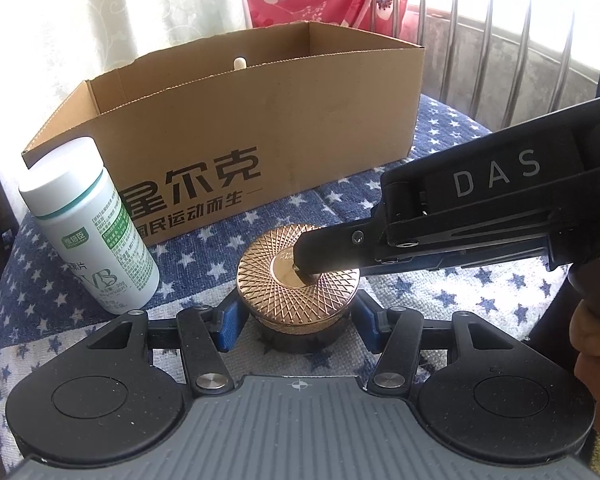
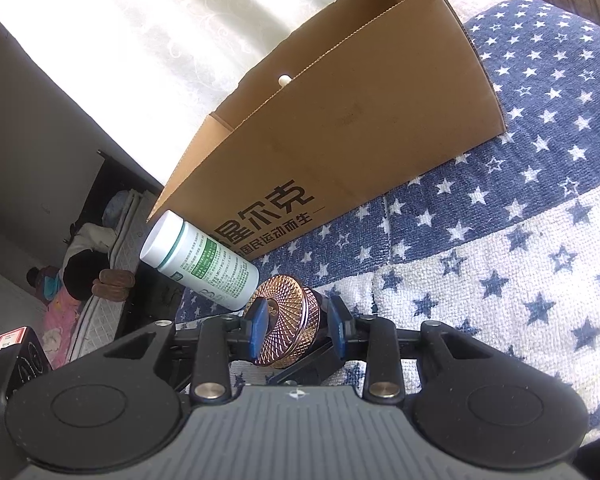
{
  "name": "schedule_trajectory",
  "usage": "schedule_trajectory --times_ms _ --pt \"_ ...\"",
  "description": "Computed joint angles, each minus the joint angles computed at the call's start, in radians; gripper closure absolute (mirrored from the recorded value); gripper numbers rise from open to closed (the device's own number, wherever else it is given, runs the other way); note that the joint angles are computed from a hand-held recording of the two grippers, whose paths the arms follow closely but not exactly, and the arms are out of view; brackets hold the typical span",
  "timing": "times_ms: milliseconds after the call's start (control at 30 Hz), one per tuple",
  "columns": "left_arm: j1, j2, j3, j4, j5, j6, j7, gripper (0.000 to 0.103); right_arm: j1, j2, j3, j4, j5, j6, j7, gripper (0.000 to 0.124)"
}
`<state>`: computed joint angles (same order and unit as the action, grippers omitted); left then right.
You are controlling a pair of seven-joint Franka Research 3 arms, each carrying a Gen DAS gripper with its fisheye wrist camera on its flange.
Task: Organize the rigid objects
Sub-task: 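Lift the gold-lidded jar with the right gripper toward the box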
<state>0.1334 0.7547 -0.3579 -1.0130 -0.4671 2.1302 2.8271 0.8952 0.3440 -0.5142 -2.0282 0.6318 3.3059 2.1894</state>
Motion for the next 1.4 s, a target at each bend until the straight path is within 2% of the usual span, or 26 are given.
schedule_trajectory --times_ms 267,533,800,1033,1400 --pt "-0.011 0.024 0.008 0.044 0.024 -0.029 -0.031 0.048 0.001 0.011 -0.011 0.008 -0.036 -0.017 0.036 0.088" --pt "-0.017 0.030 0.014 0.058 0.037 -0.050 -0.067 0.048 -0.072 0.000 0.068 0.005 -0.046 -0.003 0.033 0.083" --pt "-0.008 0.013 0.011 0.032 0.033 -0.044 -0.070 0.048 -0.113 -0.005 0.122 0.002 -0.008 0.020 -0.006 0.083" --pt "-0.009 0.025 0.015 0.051 0.036 -0.052 -0.072 0.048 -0.104 -0.004 0.115 0.007 0.018 0.016 -0.030 0.083" --pt "-0.006 0.064 0.013 0.123 0.044 -0.086 -0.078 0.048 -0.029 0.004 0.035 0.013 0.002 -0.004 -0.003 0.082"
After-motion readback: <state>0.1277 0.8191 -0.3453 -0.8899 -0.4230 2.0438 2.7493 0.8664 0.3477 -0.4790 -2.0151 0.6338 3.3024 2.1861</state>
